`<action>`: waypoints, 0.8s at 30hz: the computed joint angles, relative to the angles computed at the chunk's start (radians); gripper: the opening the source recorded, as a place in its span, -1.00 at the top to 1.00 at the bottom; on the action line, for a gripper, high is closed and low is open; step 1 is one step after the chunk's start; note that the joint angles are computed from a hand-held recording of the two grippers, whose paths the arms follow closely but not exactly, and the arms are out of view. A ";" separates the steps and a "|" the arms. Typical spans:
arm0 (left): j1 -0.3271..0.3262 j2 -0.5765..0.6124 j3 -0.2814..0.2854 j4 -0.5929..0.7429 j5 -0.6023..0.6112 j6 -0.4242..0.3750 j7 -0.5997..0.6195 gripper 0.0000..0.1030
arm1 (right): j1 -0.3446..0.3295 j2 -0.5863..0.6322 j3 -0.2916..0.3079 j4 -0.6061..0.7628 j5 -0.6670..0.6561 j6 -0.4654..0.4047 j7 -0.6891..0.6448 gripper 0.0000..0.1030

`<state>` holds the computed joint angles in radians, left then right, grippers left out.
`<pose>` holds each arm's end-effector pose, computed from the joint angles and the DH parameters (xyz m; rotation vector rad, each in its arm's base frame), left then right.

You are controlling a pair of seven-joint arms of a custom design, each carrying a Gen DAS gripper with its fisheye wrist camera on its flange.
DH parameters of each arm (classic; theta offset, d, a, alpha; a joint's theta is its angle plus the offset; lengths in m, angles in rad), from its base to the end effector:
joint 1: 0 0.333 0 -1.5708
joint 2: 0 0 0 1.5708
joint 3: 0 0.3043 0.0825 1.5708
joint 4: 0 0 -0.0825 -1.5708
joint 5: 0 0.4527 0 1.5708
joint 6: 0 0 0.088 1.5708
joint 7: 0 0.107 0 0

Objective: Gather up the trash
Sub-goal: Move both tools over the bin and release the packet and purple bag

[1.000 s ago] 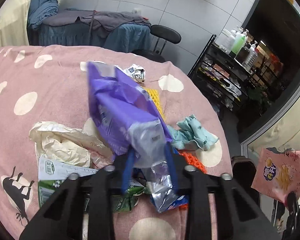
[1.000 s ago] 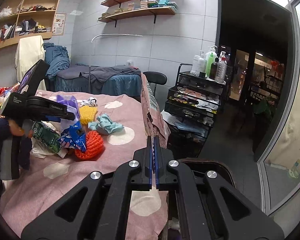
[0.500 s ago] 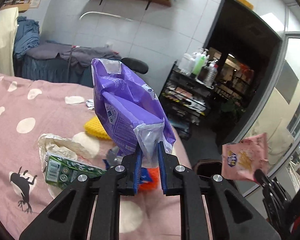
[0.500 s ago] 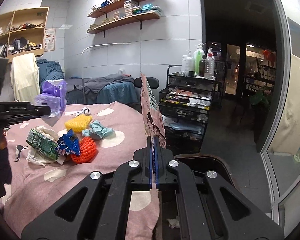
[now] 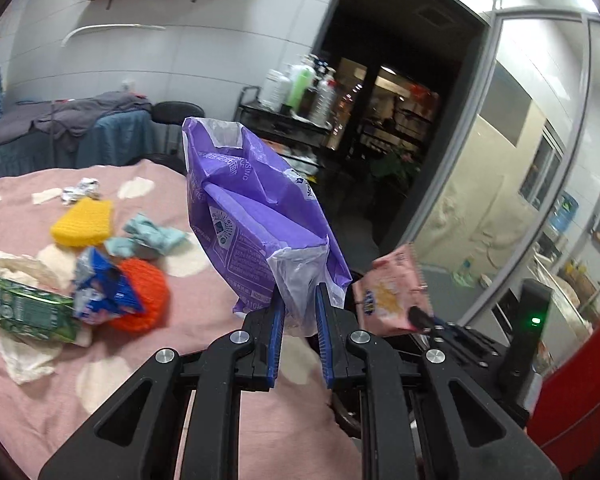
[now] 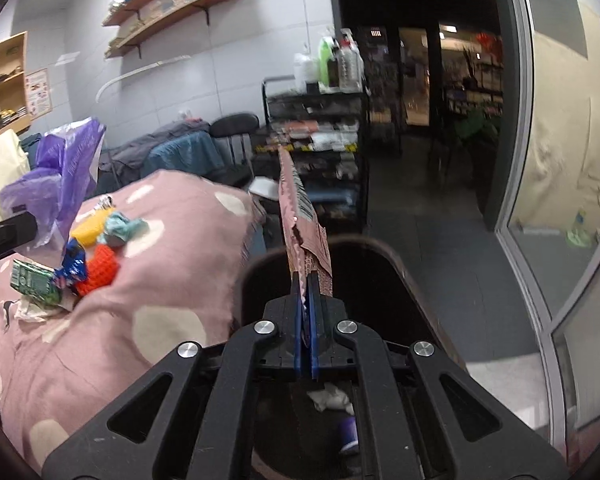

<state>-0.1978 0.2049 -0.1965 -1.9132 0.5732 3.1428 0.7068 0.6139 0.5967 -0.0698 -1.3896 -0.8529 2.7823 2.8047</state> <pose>0.6325 -0.3064 0.4611 -1.6567 1.7902 -1.2648 0.6758 0.4631 0.4047 -1.6281 1.5819 -0.6668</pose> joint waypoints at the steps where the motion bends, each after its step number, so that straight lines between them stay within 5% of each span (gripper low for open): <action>1: 0.020 0.016 -0.036 0.013 -0.025 -0.009 0.040 0.69 | -0.012 0.001 0.013 -0.008 0.026 -0.013 -0.011 0.77; 3: 0.045 0.051 -0.088 0.044 -0.070 -0.027 0.105 0.69 | -0.008 -0.009 0.001 -0.037 0.030 -0.028 0.028 0.14; 5: 0.062 0.086 -0.131 0.077 -0.112 -0.047 0.174 0.69 | 0.005 -0.020 -0.020 -0.061 0.006 -0.033 0.099 -0.16; 24: 0.009 0.265 -0.197 0.270 -0.308 -0.267 0.503 0.68 | -0.018 -0.157 -0.024 -0.183 -0.294 -0.131 0.431 -0.33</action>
<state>-0.1892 0.4696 -0.3935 -1.6428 0.2655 2.8755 1.2095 0.5960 0.4398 -0.0935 -1.5726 -1.1473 2.6510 3.2355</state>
